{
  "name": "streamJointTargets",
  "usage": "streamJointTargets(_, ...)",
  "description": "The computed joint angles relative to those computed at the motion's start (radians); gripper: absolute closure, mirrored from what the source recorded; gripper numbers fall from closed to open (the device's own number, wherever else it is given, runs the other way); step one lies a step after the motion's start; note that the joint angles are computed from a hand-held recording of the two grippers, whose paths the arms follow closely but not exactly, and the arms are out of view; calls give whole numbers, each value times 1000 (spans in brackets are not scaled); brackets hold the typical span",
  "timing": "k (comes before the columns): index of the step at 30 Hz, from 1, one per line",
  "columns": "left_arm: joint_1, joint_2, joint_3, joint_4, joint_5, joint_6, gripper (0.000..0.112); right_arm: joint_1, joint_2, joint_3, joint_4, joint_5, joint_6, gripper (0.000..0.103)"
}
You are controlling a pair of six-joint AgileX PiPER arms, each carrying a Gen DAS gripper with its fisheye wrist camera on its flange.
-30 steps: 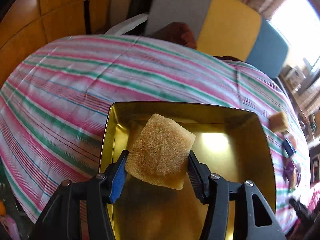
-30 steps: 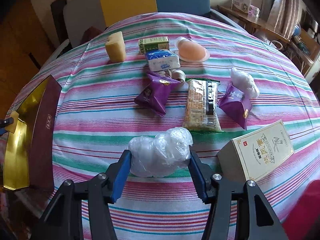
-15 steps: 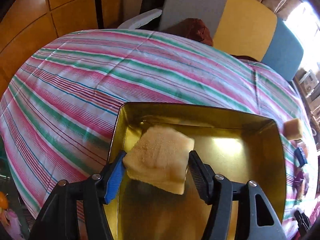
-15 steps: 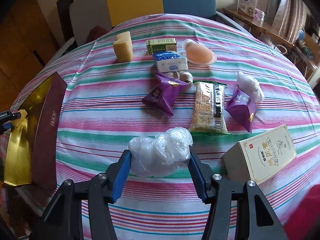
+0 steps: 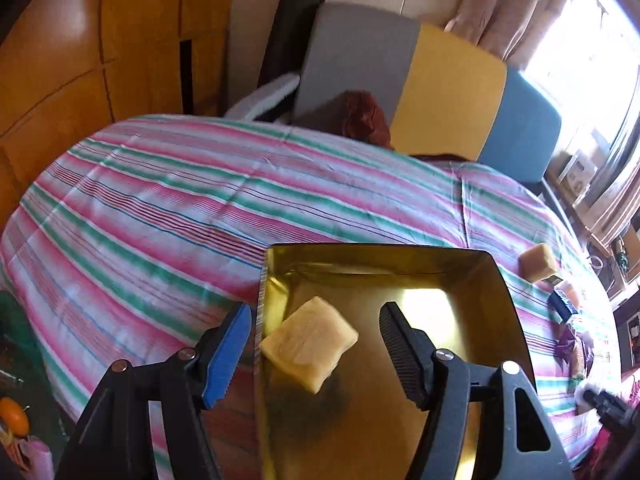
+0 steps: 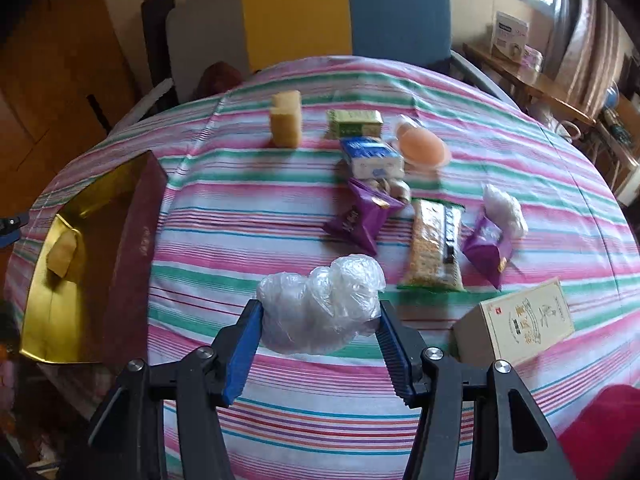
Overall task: Organize objects
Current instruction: 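Drop the sponge in the gold tray with the left tool while the right tool grasps the plastic bag, then carry the clear plastic bag into the gold tray and open the right tool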
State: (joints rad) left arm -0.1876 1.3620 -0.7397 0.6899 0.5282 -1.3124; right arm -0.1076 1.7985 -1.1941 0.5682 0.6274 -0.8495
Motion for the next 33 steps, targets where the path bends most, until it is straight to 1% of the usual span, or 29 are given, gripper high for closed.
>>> streamJointTargets(2,-9,-69,57,8,2,-28,45,51,-43,0,43,38,-44,46)
streamJointTargets(5,5,-163,143,-47,-11,-7,45,166,-83,-11,77,87,-86,45)
streamJointTargets(8,28,-247,216,-99,-12,18,45,314,-75,-49,76,134,-84,46)
streamJointTargets(11,54,-317,276,-136,-18,45,45,470,-26,-98,45,168,-45,45)
streamJointTargets(14,55,-388,320,-138,2,46,45,617,45,-155,-21,160,15,45)
streamJointTargets(18,2,-455,355,-61,58,-31,45,758,196,-298,-156,151,174,45)
streamJointTargets(20,-6,-486,373,-51,64,-39,45,806,273,-386,-222,160,263,45)
streamJointTargets(23,45,-503,393,-111,28,38,45,851,371,-507,-288,191,357,46)
streamJointTargets(25,103,-505,403,-178,-10,121,45,873,417,-562,-319,195,391,46)
streamJointTargets(29,145,-502,411,-233,-32,180,45,903,501,-682,-403,197,493,46)
streamJointTargets(31,135,-502,415,-217,-33,159,45,906,538,-745,-412,202,532,45)
streamJointTargets(33,101,-500,410,-175,-13,105,45,903,569,-807,-403,220,548,42)
